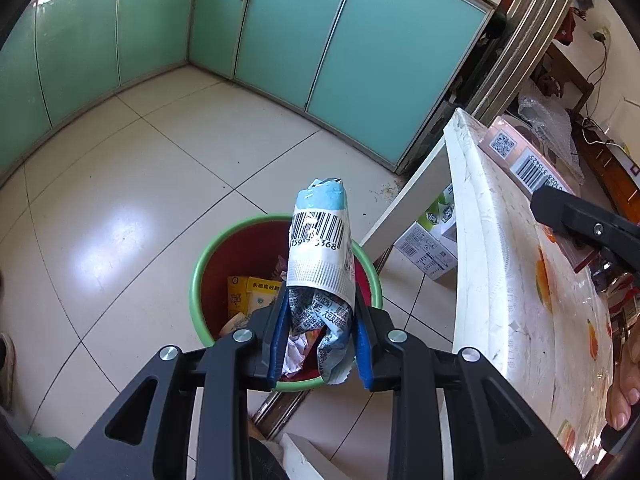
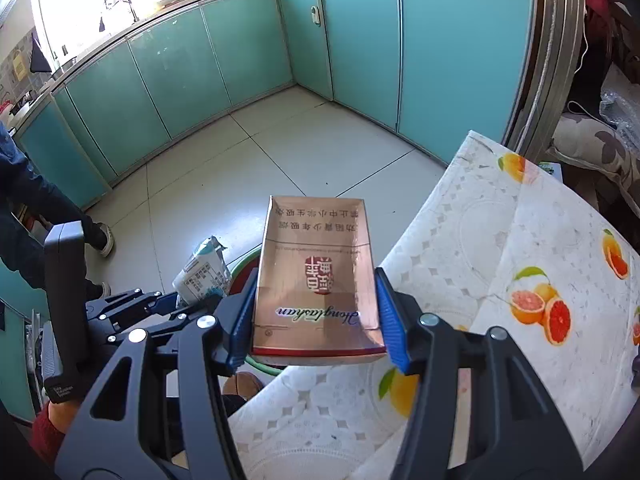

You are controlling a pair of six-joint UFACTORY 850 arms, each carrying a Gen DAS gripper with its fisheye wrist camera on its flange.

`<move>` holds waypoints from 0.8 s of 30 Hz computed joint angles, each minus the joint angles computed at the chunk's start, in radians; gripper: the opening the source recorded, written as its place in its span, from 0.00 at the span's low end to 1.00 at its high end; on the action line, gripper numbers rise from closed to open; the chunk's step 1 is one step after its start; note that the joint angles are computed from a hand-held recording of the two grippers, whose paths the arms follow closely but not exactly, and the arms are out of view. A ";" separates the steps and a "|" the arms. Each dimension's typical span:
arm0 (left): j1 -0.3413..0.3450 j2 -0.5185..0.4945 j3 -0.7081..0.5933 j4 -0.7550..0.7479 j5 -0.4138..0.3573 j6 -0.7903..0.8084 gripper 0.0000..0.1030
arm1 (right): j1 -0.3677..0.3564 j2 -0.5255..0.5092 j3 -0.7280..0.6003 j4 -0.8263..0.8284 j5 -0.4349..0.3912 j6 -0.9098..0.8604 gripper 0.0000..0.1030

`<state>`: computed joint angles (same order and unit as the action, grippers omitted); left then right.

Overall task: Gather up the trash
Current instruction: 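Carry the pink cigarette box over the red bin with the right gripper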

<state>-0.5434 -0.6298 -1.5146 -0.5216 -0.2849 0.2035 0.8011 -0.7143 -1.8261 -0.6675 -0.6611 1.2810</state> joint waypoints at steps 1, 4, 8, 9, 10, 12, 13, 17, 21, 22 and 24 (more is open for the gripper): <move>0.000 -0.013 -0.014 0.035 -0.008 -0.037 0.25 | -0.004 -0.013 -0.017 0.011 -0.007 -0.018 0.51; -0.004 -0.047 -0.048 0.178 -0.027 -0.185 0.25 | -0.020 -0.050 -0.061 0.074 0.004 -0.088 0.51; 0.001 -0.085 -0.079 0.155 -0.075 -0.189 0.25 | -0.031 -0.095 -0.113 0.133 0.001 -0.153 0.51; 0.002 -0.091 -0.083 0.150 -0.083 -0.191 0.25 | -0.032 -0.101 -0.118 0.141 0.002 -0.161 0.51; 0.002 -0.094 -0.087 0.145 -0.088 -0.192 0.25 | -0.033 -0.106 -0.123 0.149 0.003 -0.169 0.51; 0.001 -0.096 -0.091 0.127 -0.091 -0.179 0.25 | -0.035 -0.113 -0.130 0.159 0.001 -0.180 0.51; -0.001 -0.096 -0.091 0.125 -0.087 -0.176 0.25 | -0.035 -0.115 -0.132 0.162 0.000 -0.182 0.51; -0.008 -0.091 -0.088 0.135 -0.076 -0.180 0.25 | -0.044 -0.115 -0.134 0.172 0.002 -0.203 0.52; -0.006 -0.097 -0.093 0.135 -0.080 -0.183 0.25 | -0.038 -0.122 -0.148 0.153 -0.020 -0.198 0.52; -0.003 -0.097 -0.092 0.130 -0.080 -0.179 0.25 | -0.036 -0.132 -0.165 0.154 -0.028 -0.197 0.52; -0.001 -0.097 -0.091 0.129 -0.081 -0.181 0.25 | -0.033 -0.134 -0.169 0.151 -0.033 -0.190 0.52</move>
<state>-0.5443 -0.7269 -1.6057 -0.3924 -0.3659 0.0225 0.7677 -0.8479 -1.9953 -0.5168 -0.6939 1.0910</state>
